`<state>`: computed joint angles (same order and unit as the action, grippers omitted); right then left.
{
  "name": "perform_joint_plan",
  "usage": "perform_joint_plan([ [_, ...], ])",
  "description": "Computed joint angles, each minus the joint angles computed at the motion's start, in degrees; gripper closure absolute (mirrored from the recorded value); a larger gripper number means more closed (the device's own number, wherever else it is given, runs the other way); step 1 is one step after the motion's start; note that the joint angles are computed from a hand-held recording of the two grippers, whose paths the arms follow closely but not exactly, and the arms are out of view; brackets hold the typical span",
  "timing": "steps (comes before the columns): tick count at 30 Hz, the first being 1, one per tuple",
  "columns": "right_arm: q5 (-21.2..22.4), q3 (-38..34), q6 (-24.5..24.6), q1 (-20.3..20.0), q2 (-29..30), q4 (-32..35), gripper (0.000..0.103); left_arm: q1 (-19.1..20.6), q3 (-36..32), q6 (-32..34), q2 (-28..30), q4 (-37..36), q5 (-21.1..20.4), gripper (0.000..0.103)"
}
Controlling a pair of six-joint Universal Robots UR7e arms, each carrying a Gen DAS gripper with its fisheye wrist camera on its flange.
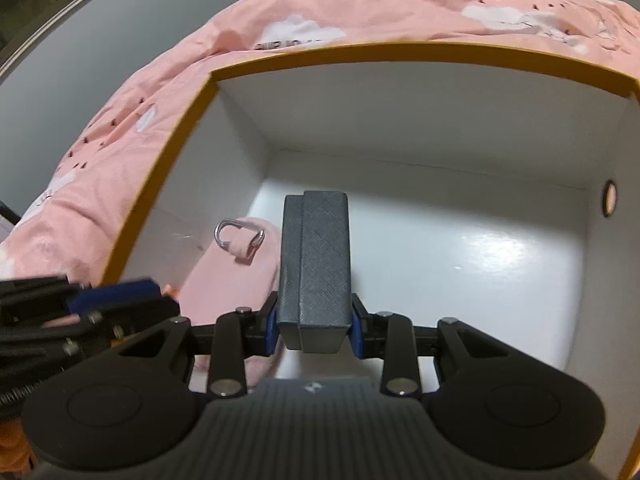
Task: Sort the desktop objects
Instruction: 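Carry the pink pouch into the orange box and open the left gripper while the right carries the gray box, then lower the gray box into the orange box corner and open the right gripper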
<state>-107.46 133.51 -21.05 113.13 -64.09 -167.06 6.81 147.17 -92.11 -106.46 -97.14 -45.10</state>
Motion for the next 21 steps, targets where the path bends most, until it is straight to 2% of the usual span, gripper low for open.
perform_joint_plan([
  [4, -0.8, 0.0, -0.3, 0.4, 0.9, -0.8, 0.067, 0.6, -0.9, 1.1, 1.1, 1.0, 0.3, 0.078],
  [11, -0.4, 1.5, -1.6, 1.1, -1.8, -4.6, 0.067, -2.8, -2.3, -9.2, -0.7, 12.4, 1.9, 0.078],
  [15, 0.5, -0.4, 0.3, 0.7, -1.6, -1.5, 0.067, -3.5, -3.1, -12.9, -1.8, 16.8, 1.6, 0.078],
  [21, -0.3, -2.1, 3.2, 0.0, -0.5, 1.1, 0.067, -2.7, -2.7, -14.3, -1.1, 16.7, 1.1, 0.074],
])
